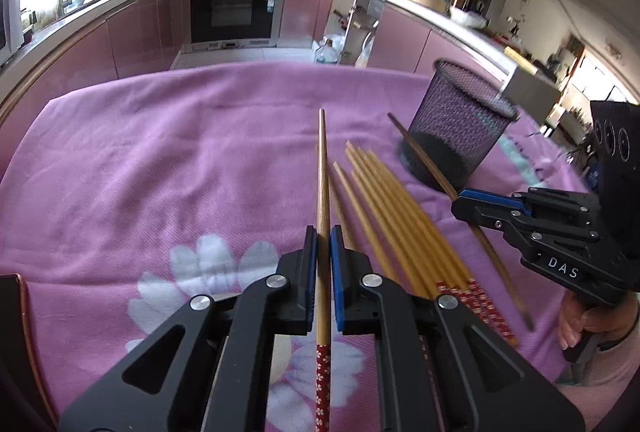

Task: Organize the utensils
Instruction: 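Lift both held chopsticks upright and carry them over the black mesh holder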

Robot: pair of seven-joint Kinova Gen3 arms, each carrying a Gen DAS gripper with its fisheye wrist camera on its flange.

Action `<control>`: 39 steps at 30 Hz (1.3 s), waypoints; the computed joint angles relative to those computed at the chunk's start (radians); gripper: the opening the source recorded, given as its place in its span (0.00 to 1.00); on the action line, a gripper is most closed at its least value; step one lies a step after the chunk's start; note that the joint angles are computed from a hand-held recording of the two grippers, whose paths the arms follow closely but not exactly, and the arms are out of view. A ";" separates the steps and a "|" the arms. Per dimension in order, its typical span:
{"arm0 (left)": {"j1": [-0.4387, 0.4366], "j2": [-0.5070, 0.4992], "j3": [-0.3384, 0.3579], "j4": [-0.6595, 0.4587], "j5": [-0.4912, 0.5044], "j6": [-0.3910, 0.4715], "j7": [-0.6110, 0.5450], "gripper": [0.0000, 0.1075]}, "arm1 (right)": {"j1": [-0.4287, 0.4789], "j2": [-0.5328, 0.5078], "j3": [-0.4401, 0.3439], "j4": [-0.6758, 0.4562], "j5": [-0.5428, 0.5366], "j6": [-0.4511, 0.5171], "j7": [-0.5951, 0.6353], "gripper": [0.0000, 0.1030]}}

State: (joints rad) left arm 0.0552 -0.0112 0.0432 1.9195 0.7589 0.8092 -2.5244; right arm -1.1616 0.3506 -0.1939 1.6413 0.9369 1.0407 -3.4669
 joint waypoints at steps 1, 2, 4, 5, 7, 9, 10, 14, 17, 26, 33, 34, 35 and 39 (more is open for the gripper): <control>-0.007 -0.004 -0.008 -0.007 0.021 0.025 -0.019 0.07 | -0.012 -0.010 0.002 0.009 0.020 0.002 -0.016 0.05; -0.017 -0.008 -0.020 -0.015 0.048 0.060 -0.044 0.07 | -0.019 -0.019 0.000 0.018 0.039 0.001 -0.031 0.05; -0.037 -0.018 -0.038 -0.026 0.088 0.114 -0.083 0.07 | -0.032 -0.035 -0.009 0.031 0.075 0.011 -0.054 0.05; -0.044 -0.026 -0.046 -0.028 0.111 0.138 -0.104 0.07 | -0.039 -0.042 -0.014 0.034 0.092 0.022 -0.064 0.05; -0.064 -0.033 -0.067 -0.039 0.154 0.203 -0.144 0.07 | -0.053 -0.060 -0.028 0.047 0.134 0.045 -0.095 0.05; -0.079 -0.044 -0.081 -0.049 0.197 0.257 -0.177 0.07 | -0.058 -0.070 -0.042 0.052 0.168 0.064 -0.119 0.05; -0.086 -0.048 -0.086 -0.050 0.212 0.275 -0.190 0.07 | -0.063 -0.079 -0.050 0.060 0.188 0.075 -0.135 0.05; -0.103 -0.070 -0.103 -0.079 0.280 0.354 -0.207 0.07 | -0.069 -0.111 -0.082 0.086 0.257 0.124 -0.193 0.05; -0.106 -0.086 -0.110 -0.093 0.328 0.380 -0.218 0.07 | -0.070 -0.126 -0.106 0.096 0.299 0.169 -0.219 0.05; -0.051 -0.092 -0.071 -0.174 0.425 0.323 -0.174 0.07 | -0.056 -0.161 -0.148 0.077 0.370 0.298 -0.164 0.05; 0.025 -0.072 -0.014 -0.265 0.392 0.225 -0.087 0.07 | -0.023 -0.197 -0.162 0.079 0.419 0.352 -0.124 0.05; 0.037 -0.066 -0.005 -0.280 0.381 0.214 -0.073 0.07 | -0.016 -0.200 -0.163 0.082 0.424 0.356 -0.122 0.05; 0.051 -0.061 0.008 -0.294 0.361 0.197 -0.058 0.07 | -0.009 -0.202 -0.165 0.084 0.427 0.357 -0.123 0.05; 0.104 -0.038 0.051 -0.336 0.258 0.131 0.016 0.07 | 0.026 -0.215 -0.168 0.104 0.431 0.349 -0.140 0.05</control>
State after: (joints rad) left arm 0.1596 -0.0488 0.0943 1.5836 1.0169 0.9403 -2.5083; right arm -1.1357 0.1354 -0.3617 1.7449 1.3677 1.3902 -3.6065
